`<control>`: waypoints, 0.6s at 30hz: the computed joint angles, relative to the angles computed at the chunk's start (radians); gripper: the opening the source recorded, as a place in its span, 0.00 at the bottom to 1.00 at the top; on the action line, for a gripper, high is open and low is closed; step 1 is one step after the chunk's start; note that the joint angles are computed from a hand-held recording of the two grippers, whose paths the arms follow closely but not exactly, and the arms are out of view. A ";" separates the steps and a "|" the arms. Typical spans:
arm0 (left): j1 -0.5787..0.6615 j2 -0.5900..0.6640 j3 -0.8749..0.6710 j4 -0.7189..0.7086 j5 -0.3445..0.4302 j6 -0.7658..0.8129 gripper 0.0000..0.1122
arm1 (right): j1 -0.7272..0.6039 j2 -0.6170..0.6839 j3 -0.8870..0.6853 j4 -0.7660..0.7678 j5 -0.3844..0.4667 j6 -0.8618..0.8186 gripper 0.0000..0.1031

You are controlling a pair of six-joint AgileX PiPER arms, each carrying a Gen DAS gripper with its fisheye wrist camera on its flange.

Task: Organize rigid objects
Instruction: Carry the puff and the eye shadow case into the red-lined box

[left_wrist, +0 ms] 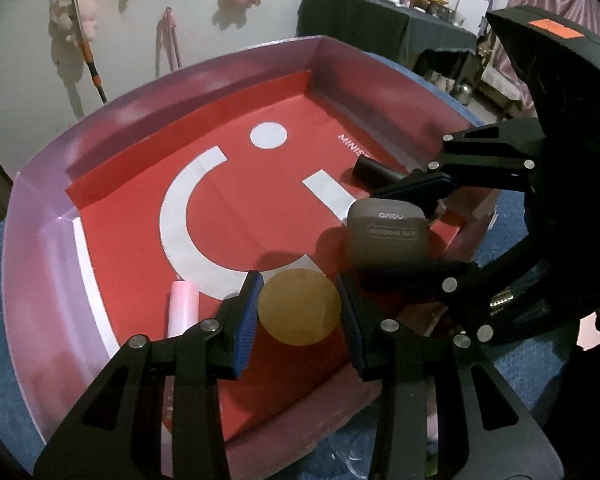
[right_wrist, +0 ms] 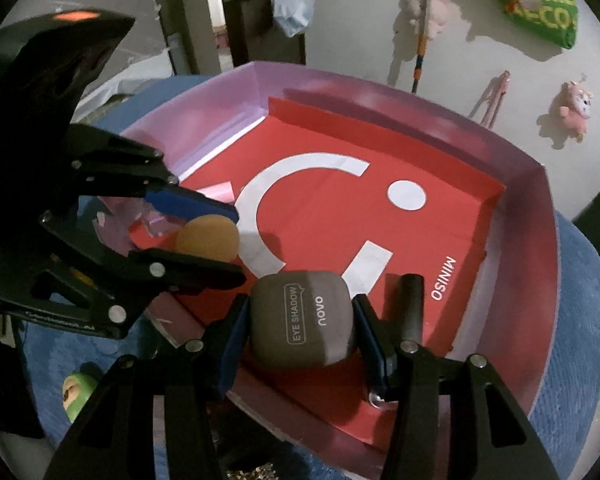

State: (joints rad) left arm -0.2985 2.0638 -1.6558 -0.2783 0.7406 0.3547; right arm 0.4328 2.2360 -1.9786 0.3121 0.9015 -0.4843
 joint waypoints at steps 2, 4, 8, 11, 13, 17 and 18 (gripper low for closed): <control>0.000 0.009 -0.006 0.008 0.010 0.001 0.32 | 0.003 0.021 -0.031 -0.011 0.023 0.002 0.53; 0.002 0.017 -0.015 0.008 0.019 0.003 0.32 | 0.005 0.045 -0.065 -0.026 0.046 0.012 0.53; 0.004 0.033 -0.035 0.011 0.038 -0.004 0.32 | 0.005 0.068 -0.097 -0.033 0.065 0.010 0.53; 0.005 0.038 -0.043 0.008 0.044 0.002 0.32 | 0.004 0.072 -0.103 -0.031 0.069 0.007 0.53; 0.004 0.037 -0.042 0.010 0.043 0.001 0.32 | 0.004 0.075 -0.108 -0.032 0.071 0.005 0.53; 0.002 0.034 -0.038 0.019 0.040 0.007 0.32 | 0.005 0.081 -0.117 -0.035 0.073 0.005 0.53; 0.002 0.034 -0.037 0.019 0.039 0.009 0.32 | 0.005 0.081 -0.116 -0.035 0.072 0.004 0.53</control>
